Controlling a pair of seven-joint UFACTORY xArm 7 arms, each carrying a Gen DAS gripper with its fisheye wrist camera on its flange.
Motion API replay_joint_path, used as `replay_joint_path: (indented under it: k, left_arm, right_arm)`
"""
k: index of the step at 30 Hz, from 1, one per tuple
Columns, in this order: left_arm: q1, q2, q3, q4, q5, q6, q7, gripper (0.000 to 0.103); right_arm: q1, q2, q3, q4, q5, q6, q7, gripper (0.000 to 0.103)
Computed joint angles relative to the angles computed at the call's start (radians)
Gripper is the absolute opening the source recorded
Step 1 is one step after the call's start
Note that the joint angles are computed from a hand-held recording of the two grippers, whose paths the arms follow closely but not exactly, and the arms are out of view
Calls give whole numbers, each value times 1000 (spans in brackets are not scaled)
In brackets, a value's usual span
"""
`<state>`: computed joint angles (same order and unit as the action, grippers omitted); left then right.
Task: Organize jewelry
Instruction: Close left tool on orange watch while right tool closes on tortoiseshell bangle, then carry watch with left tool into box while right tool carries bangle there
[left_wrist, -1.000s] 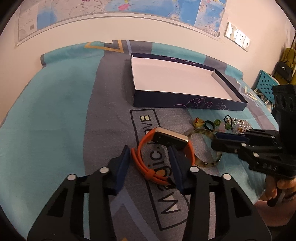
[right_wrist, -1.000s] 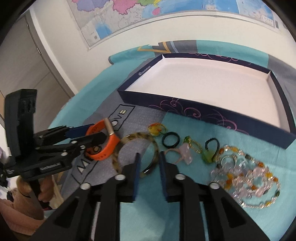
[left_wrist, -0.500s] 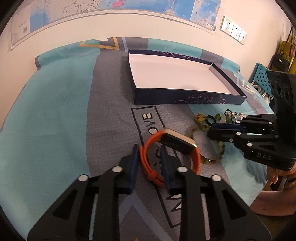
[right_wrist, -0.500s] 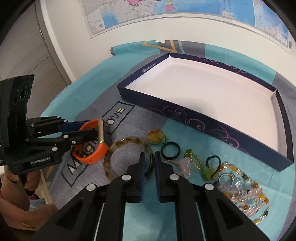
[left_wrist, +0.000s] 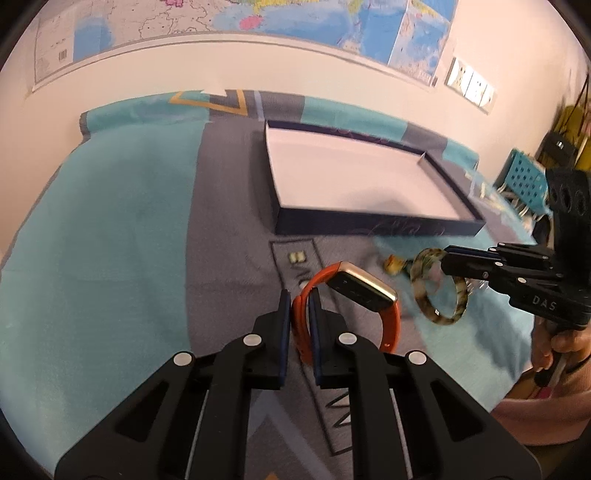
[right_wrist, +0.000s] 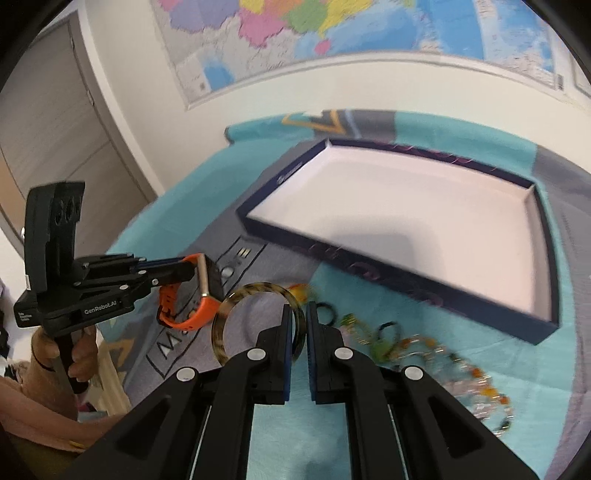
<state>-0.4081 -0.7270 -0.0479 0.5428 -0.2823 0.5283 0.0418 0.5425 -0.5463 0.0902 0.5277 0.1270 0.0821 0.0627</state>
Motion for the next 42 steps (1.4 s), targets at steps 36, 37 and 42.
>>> replay_joint_path:
  k: [36, 37, 42]
  left_arm:
    - [98, 822, -101, 771, 97, 61, -251, 11]
    - [99, 830, -101, 780, 104, 65, -264, 12]
    - [102, 843, -103, 787, 124, 59, -297, 12]
  right_arm:
    - [-356, 431, 2, 530, -108, 153, -66, 7]
    - [-359, 436, 3, 535, -115, 154, -60, 7]
    - [-339, 422, -23, 512, -6, 108, -129, 10]
